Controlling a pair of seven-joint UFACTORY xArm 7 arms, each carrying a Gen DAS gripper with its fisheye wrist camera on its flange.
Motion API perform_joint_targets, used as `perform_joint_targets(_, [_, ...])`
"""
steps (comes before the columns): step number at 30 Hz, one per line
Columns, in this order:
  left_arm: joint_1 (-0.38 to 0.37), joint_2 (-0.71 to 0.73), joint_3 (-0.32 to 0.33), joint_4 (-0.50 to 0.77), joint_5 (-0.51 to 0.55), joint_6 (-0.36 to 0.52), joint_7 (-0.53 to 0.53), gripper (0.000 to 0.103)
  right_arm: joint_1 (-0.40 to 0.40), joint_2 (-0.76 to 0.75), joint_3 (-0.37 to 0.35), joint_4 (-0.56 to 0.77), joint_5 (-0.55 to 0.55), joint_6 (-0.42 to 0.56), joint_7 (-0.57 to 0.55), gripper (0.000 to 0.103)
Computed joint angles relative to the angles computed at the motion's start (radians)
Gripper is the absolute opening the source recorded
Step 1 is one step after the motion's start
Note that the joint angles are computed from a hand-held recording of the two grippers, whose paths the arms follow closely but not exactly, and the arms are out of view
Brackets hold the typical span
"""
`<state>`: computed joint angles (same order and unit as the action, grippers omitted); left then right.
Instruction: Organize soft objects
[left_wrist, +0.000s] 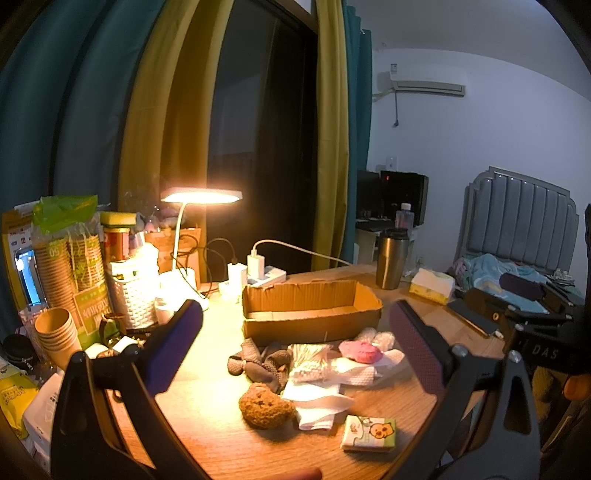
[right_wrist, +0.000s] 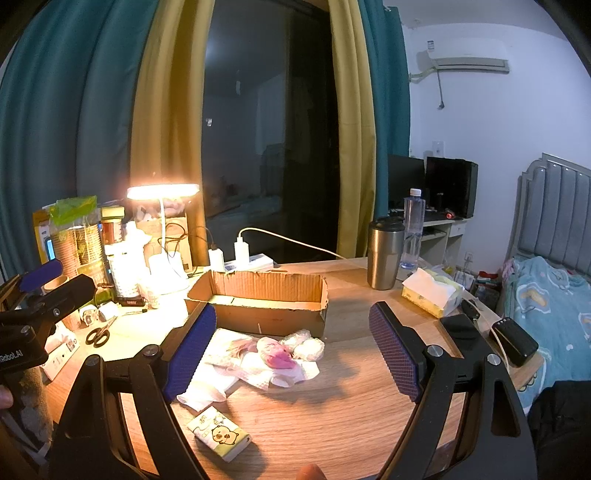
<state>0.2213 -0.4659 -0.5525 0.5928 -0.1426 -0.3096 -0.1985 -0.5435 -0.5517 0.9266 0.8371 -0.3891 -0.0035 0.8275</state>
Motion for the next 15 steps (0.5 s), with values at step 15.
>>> perform_joint_targets(15, [0.002,-0.002,-0.005,-0.003,-0.005,-0.001,0.001,0.102,-0.004,0.003,0.003,0.001,0.003,-0.001,-0.004,0.087])
